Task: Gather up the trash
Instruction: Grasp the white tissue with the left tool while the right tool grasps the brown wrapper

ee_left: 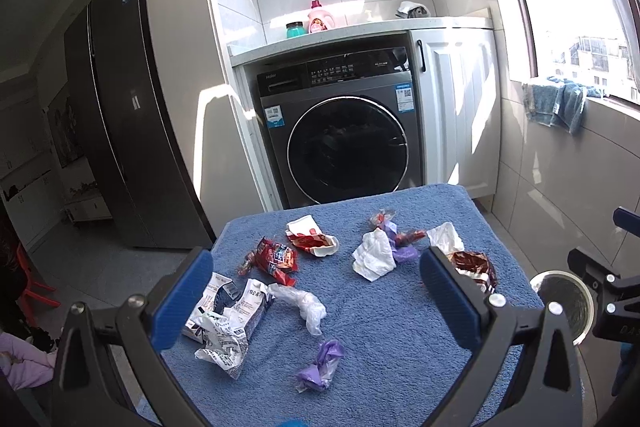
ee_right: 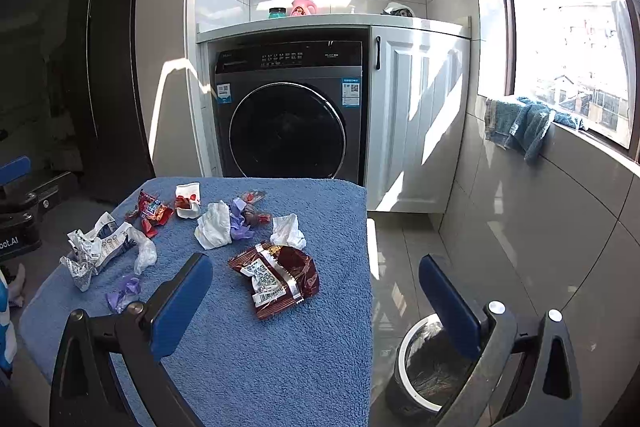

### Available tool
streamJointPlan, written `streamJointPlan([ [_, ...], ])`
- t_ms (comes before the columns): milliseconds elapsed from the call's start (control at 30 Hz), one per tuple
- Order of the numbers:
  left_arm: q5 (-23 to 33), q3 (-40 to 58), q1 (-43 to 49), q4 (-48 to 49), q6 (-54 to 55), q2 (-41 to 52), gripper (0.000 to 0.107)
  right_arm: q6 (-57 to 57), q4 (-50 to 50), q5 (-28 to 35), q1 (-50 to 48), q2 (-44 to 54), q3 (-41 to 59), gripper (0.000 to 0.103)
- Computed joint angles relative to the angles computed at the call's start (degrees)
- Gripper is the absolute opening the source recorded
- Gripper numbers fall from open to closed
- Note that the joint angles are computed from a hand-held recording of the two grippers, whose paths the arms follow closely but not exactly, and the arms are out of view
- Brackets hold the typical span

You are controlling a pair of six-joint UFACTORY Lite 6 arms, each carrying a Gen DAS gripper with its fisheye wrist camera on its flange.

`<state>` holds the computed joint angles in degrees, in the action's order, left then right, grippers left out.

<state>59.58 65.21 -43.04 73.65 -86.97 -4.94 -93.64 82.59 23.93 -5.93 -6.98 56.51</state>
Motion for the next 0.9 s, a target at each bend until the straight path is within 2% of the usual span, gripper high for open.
streamJointPlan([
  [433, -3.6, -3.8, 5.2, -2.9, 1.2, -3.1, 0.103, -0.6, 1.5, 1.6, 2.6, 0.8, 0.6, 0.103],
  [633, -11.7, -2.8, 11.1, -8.0, 5.8, -1.6, 0.103, -4.9, 4.5, 4.1, 2.4, 4.8, 2.6, 0.103],
  [767, -18.7, 0.4, 16.8, -15.9, 12.1, 2.3, 0.103, 7.8, -9.2, 3.1, 3.6, 12.8, 10.3, 0.103],
  [900, -25.7, 4.6, 21.8, -25.4, 20.8, 8.7, 0.103, 12.4, -14.3, 4.4, 3.6, 21.9, 18.0, 0.101],
])
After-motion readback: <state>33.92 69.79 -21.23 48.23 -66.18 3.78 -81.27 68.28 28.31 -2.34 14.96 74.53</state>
